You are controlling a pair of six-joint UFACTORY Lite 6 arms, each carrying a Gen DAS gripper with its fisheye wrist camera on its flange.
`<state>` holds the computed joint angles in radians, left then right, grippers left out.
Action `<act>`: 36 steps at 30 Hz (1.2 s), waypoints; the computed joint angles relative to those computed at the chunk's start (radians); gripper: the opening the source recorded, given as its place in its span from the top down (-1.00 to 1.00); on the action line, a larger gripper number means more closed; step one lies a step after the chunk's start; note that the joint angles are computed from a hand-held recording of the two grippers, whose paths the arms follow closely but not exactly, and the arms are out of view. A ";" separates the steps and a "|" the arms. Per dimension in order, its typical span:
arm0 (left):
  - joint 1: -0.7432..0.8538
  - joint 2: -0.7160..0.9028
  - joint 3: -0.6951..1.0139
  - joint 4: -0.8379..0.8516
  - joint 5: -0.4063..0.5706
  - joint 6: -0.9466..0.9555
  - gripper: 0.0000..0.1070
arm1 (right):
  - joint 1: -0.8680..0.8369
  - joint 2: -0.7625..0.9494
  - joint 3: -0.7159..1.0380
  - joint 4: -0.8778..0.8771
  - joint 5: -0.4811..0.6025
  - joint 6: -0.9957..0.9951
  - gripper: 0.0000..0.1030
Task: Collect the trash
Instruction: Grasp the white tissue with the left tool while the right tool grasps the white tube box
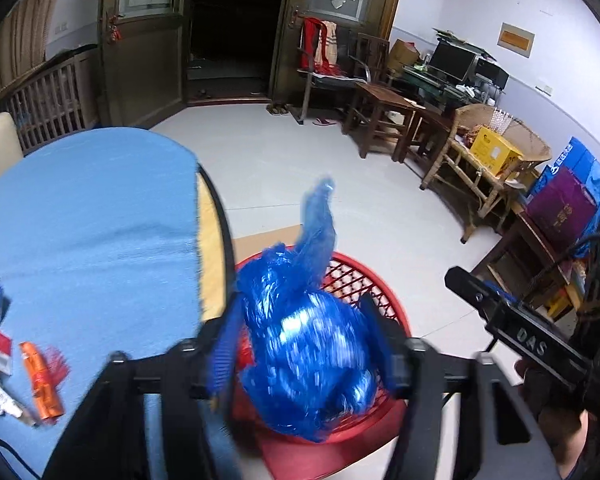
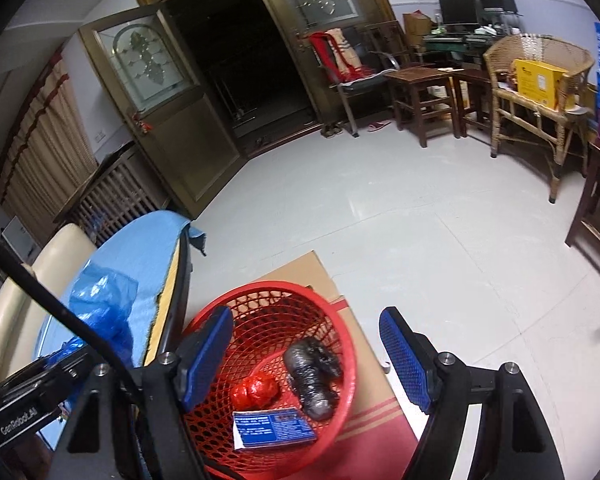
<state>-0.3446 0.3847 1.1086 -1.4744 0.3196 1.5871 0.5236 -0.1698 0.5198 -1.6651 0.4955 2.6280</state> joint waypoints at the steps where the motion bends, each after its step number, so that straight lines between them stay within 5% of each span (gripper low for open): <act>1: -0.011 0.020 0.023 0.048 -0.008 -0.053 -0.50 | 0.001 -0.015 -0.007 0.020 0.004 -0.017 -0.53; 11: 0.127 -0.057 -0.028 0.044 0.044 0.002 -0.58 | 0.035 -0.044 -0.001 0.097 0.027 -0.079 -0.52; 22: 0.562 -0.180 -0.206 -0.055 0.157 0.195 -0.58 | 0.189 0.140 0.190 0.115 0.044 -0.111 -0.52; 29: 0.882 -0.054 -0.157 -0.032 0.231 0.244 -0.58 | 0.320 0.338 0.408 0.196 0.055 -0.215 -0.52; 36: 1.087 0.083 -0.031 0.013 0.262 0.203 -0.58 | 0.455 0.638 0.814 0.371 0.016 -0.532 -0.52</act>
